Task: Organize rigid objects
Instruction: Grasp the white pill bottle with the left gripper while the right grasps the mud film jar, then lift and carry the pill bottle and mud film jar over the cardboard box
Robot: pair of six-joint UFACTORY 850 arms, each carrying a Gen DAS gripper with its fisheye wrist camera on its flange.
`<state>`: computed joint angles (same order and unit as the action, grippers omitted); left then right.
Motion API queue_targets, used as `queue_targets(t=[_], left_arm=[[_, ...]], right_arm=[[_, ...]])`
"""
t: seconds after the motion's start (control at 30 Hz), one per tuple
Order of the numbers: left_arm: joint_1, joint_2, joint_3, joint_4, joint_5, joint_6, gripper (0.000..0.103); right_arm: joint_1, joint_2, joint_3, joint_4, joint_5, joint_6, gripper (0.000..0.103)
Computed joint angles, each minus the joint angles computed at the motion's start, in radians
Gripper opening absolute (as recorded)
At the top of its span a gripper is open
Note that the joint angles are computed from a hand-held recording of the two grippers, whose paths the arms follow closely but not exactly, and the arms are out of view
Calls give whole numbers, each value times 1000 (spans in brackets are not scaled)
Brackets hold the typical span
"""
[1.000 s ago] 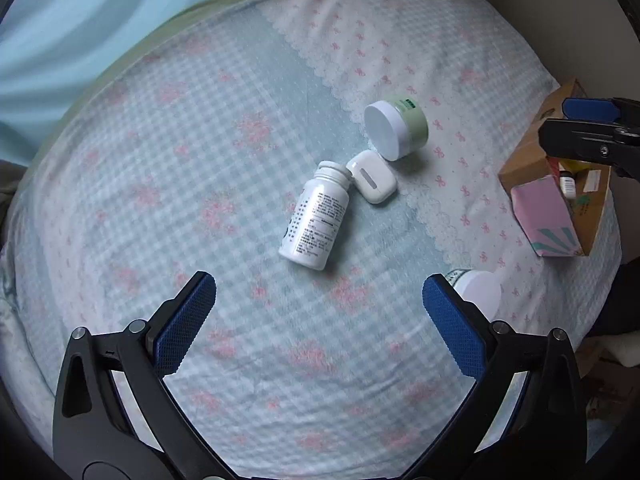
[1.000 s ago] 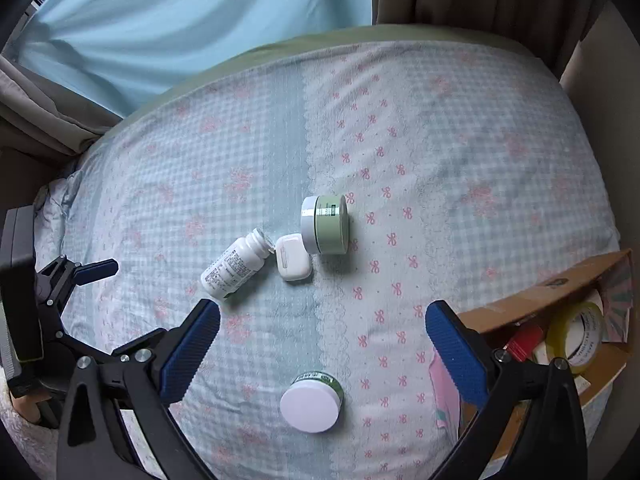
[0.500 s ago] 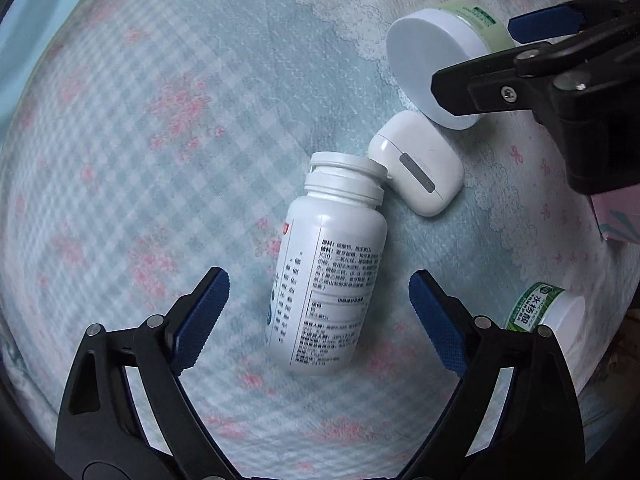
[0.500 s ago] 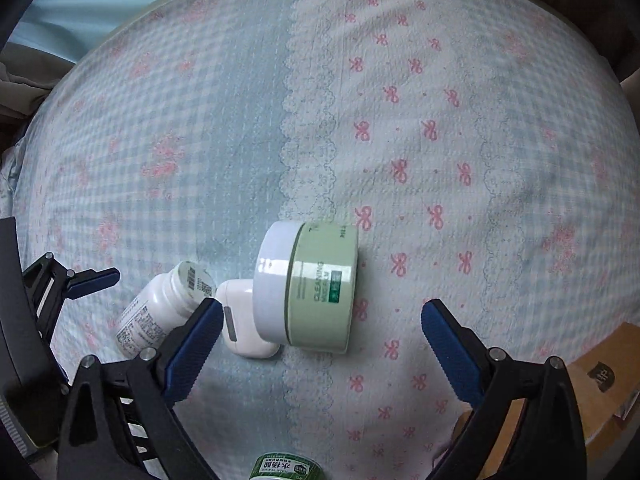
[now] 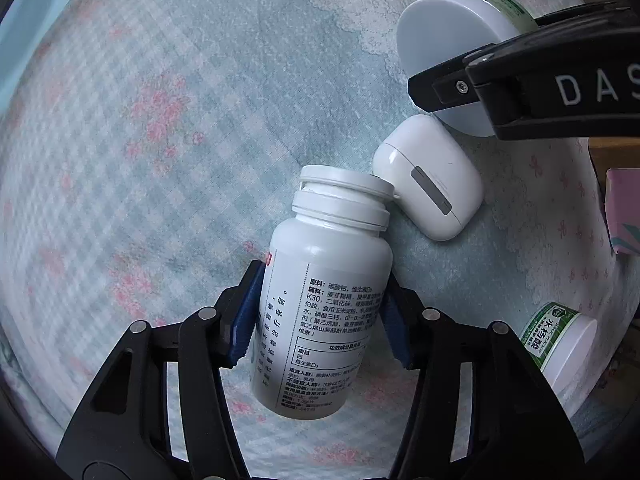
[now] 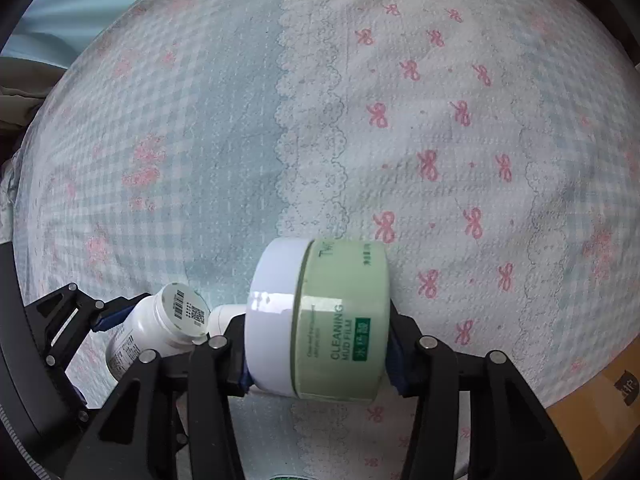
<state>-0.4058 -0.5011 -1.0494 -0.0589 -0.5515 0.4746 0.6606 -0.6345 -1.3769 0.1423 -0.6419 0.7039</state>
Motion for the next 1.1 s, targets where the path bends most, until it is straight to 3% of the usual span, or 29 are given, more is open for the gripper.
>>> queue_targets(t=[0.27,0.67,1.1], left_arm=[[-2,21,18,-21,18,10,50],[58,139,89,-227,-18,115,48],[121,444,169,-386,-123,229,48]], right_arm=[[-12,4,-4,6,0,-6,40],[24,141,126,-54,53,105,40],[125,340,127,-251,-45,377,40]])
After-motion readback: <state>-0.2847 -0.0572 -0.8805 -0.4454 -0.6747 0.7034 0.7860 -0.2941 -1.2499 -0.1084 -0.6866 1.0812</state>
